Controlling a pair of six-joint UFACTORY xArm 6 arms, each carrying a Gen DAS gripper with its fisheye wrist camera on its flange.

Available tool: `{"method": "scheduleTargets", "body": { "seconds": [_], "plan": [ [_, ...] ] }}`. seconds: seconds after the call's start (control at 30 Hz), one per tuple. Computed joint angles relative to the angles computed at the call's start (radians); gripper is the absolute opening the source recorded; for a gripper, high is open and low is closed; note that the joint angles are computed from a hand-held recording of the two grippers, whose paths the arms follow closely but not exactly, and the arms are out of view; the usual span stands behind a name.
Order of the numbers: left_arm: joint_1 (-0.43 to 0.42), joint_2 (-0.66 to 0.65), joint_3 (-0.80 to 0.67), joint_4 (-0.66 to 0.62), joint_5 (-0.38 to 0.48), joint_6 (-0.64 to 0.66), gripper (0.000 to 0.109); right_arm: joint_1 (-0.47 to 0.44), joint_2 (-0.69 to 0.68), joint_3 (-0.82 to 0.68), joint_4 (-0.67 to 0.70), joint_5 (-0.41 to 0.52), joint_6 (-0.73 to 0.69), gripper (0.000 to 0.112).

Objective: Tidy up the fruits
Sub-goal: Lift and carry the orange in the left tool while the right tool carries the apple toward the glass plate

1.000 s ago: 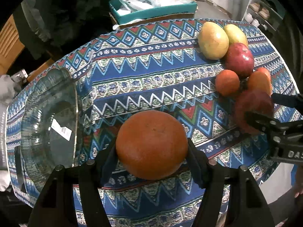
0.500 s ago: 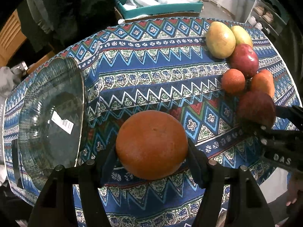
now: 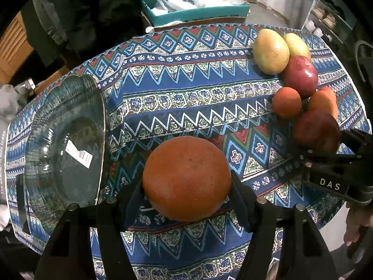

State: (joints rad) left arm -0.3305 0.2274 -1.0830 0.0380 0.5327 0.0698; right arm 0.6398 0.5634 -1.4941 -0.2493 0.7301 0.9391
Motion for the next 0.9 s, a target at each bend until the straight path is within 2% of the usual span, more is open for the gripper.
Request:
{"method": "scheduleTargets", "body": {
  "seconds": [0.17, 0.7, 0.9],
  "plan": [
    [-0.001, -0.014, 0.008, -0.001, -0.007, 0.0, 0.069, 0.006, -0.049, 0.067, -0.026, -0.032, 0.01, 0.076],
    [0.009, -0.106, 0.063, 0.069, -0.084, -0.049, 0.069, 0.071, -0.126, 0.013, -0.277, 0.099, 0.12, 0.076],
    [0.02, -0.141, 0.076, 0.078, -0.114, -0.054, 0.069, 0.073, -0.167, 0.024, -0.348, 0.109, 0.146, 0.076]
  ]
}}
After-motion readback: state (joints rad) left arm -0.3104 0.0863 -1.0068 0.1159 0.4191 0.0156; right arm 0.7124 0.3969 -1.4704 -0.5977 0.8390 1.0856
